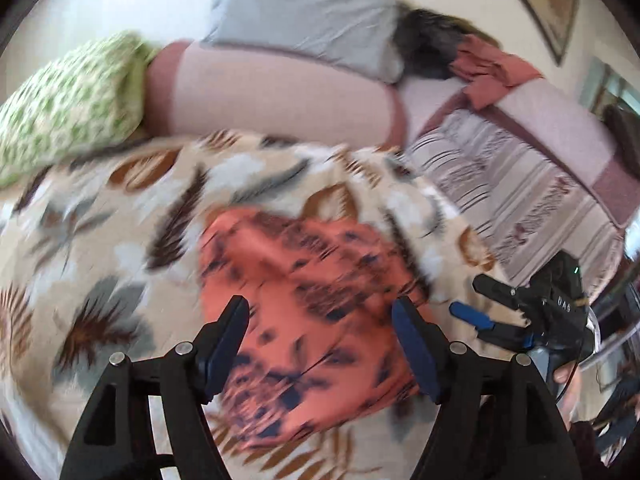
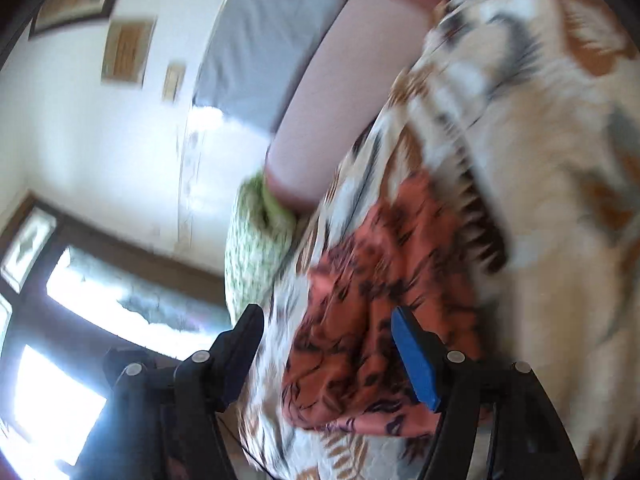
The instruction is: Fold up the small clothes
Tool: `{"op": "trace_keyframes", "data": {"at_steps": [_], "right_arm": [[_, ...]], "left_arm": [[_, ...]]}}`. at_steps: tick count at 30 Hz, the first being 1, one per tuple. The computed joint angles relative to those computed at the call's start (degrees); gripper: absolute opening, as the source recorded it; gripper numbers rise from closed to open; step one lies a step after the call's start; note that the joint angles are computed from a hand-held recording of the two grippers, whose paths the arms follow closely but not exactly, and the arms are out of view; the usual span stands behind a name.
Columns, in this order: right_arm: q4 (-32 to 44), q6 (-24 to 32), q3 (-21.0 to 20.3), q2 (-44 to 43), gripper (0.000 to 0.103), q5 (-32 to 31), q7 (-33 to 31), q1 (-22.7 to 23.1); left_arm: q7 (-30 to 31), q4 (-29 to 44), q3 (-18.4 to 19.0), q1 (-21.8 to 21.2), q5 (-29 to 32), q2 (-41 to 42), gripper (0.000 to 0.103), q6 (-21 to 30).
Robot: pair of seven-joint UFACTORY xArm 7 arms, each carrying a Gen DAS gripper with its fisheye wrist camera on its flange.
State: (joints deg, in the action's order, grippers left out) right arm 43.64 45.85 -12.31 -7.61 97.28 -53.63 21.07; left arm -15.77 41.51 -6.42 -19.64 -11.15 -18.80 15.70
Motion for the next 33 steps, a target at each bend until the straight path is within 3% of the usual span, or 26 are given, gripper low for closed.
{"op": "trace_keyframes", "data": {"at_steps": [3, 6, 8, 10, 13, 14, 15, 17, 20, 23, 26, 28, 30, 31, 33], "right_arm": [[4.03, -3.39, 4.64, 4.60, 0.070, -6.33, 7.14, -0.06], [9.22, 0.90, 7.33, 11.22, 0.070, -11.72, 14.81, -1.48], [11.75, 3.61, 9.09, 13.50, 0.070, -13.64, 15.98, -2.54], [13.93, 4.63, 10.97, 14.58, 0.070, -14.90, 16.12, -3.38], [17.61, -0.22, 13.93, 16.67, 0.068, -21.12, 19.76, -3.20], [18.98, -1.86, 14.76, 17.84, 0.057, -23.87, 21.83, -3.06], [20.18, -2.96, 15.40, 18.88, 0.032, -26.60, 23.89, -3.09], [21.99, -4.37, 16.40, 20.22, 0.025, -32.69, 27.50, -3.18], [19.66, -10.02, 18.45, 15.86, 0.020, -37.58, 24.20, -3.66], [16.79, -12.67, 20.56, 10.32, 0.020, -34.73, 18.80, -5.54], [13.85, -14.19, 19.84, 6.20, 0.020, -30.77, 12.34, -6.25], [14.54, -12.29, 18.52, 8.69, 0.021, -31.15, 14.77, -7.32], [15.19, -10.04, 15.74, 13.47, 0.029, -35.58, 21.26, -7.32], [15.45, -7.86, 15.92, 15.65, 0.031, -35.51, 23.36, -8.79], [15.45, -1.05, 18.22, 17.05, 0.033, -29.71, 24.67, -15.16]], "left_arm": [[-0.46, -1.73, -0.09, 0.42, 0.30, 1.31, 0.074, 1.67], [0.36, -1.15, -0.56, -0.01, 0.67, 4.20, 0.074, 4.72], [1.66, -1.66, -1.02, -0.73, 0.34, 5.15, 0.074, 5.23], [-0.15, -2.91, -3.14, 0.65, 4.78, 4.89, 0.076, 3.67], [0.51, -2.64, -3.06, 0.11, 5.83, 5.51, 0.077, 3.76], [1.08, -2.54, -2.60, -0.30, 5.03, 5.63, 0.077, 3.74], [1.93, -2.48, -2.03, -0.78, 3.92, 5.70, 0.077, 3.68], [3.68, -2.69, -1.17, -1.43, 2.03, 4.97, 0.077, 3.98], [7.41, -2.48, -0.06, -2.88, -1.34, 4.80, 0.077, 3.21], [10.81, -1.76, 0.46, -5.57, -6.01, 4.12, 0.077, 0.87], [7.24, 0.72, -3.35, -3.20, -0.24, 6.22, 0.077, 1.00], [5.86, 3.64, -4.08, -2.99, 1.60, 9.73, 0.078, 3.78], [6.45, 4.97, -3.89, -3.52, 0.63, 11.75, 0.078, 5.51], [6.02, 4.63, -4.18, -3.42, 1.44, 11.49, 0.078, 5.04], [7.22, 3.64, -3.85, -3.74, 0.85, 9.92, 0.078, 4.31]]}}
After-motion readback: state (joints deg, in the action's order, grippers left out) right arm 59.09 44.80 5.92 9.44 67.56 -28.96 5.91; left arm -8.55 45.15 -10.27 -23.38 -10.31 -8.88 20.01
